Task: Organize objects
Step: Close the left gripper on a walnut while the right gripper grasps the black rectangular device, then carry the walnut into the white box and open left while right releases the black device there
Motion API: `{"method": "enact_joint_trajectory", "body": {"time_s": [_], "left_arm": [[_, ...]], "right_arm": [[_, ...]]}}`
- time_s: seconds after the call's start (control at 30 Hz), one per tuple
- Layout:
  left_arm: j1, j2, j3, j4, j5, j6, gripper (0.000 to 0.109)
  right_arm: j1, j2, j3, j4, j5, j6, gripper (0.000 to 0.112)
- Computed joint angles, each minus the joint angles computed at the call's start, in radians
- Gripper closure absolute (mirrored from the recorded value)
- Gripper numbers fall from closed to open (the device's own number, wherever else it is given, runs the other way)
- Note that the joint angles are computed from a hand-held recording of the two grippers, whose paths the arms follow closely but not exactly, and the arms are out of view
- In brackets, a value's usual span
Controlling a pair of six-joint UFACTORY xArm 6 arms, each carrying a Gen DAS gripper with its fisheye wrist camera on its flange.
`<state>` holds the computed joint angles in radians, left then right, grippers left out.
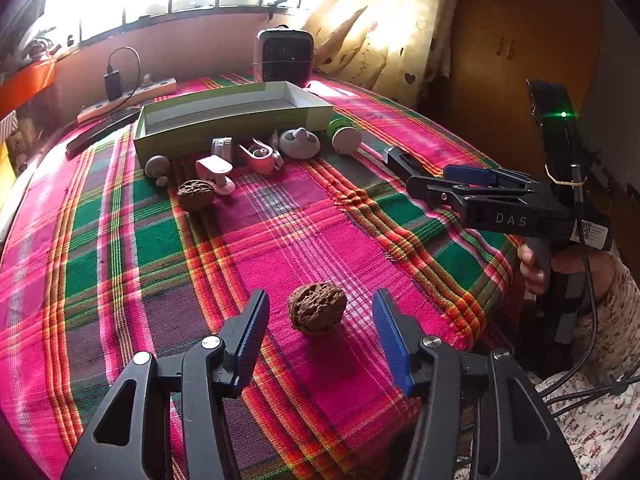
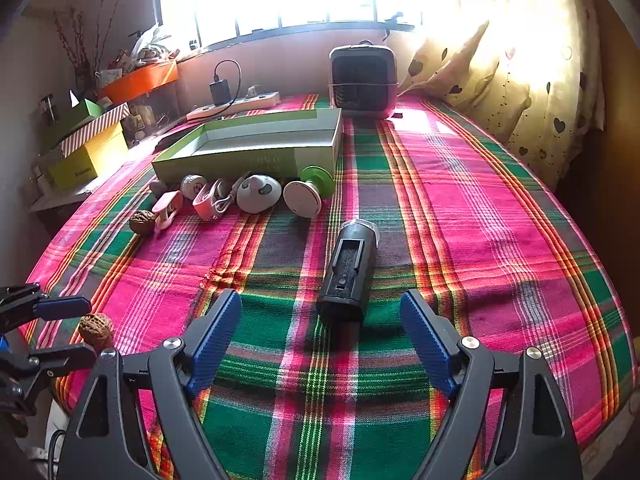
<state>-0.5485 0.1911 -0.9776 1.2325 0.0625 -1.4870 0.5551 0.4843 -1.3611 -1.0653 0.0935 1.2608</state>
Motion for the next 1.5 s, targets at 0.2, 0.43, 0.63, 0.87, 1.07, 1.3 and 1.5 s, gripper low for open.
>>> {"method": "enact_joint_trajectory", "body": {"time_s": [0.2, 0.43, 0.63, 0.87, 1.07, 1.3, 1.5], "left_arm": [[-0.019, 0.01, 0.0, -0.109, 0.05, 0.106, 0.067], [-0.014, 0.024, -0.013, -0.133, 0.053, 0.125, 0.072], [-0.002, 0.029, -0.017, -0.125, 0.044, 0.113, 0.081], [0.007, 0.037, -0.024, -0.13, 0.031, 0.115, 0.081], [0.012, 0.05, -0.042, -0.172, 0.046, 0.145, 0.081], [0.04, 0.061, -0.074, -0.204, 0.047, 0.171, 0.081], [0.065, 0.081, -0.146, -0.236, 0.079, 0.232, 0.081]], "right_arm": [[0.012, 0.035, -0.04, 0.192, 0.052, -0.186, 0.042], [0.019, 0.075, -0.094, 0.359, 0.106, -0.332, 0.055], [0.021, 0.086, -0.118, 0.319, 0.145, -0.308, 0.067], [0.017, 0.084, -0.122, 0.297, 0.163, -0.282, 0.084], [0.018, 0.081, -0.125, 0.317, 0.16, -0.297, 0.084], [0.021, 0.085, -0.153, 0.354, 0.153, -0.343, 0.084], [0.026, 0.109, -0.213, 0.449, 0.149, -0.445, 0.084]]}}
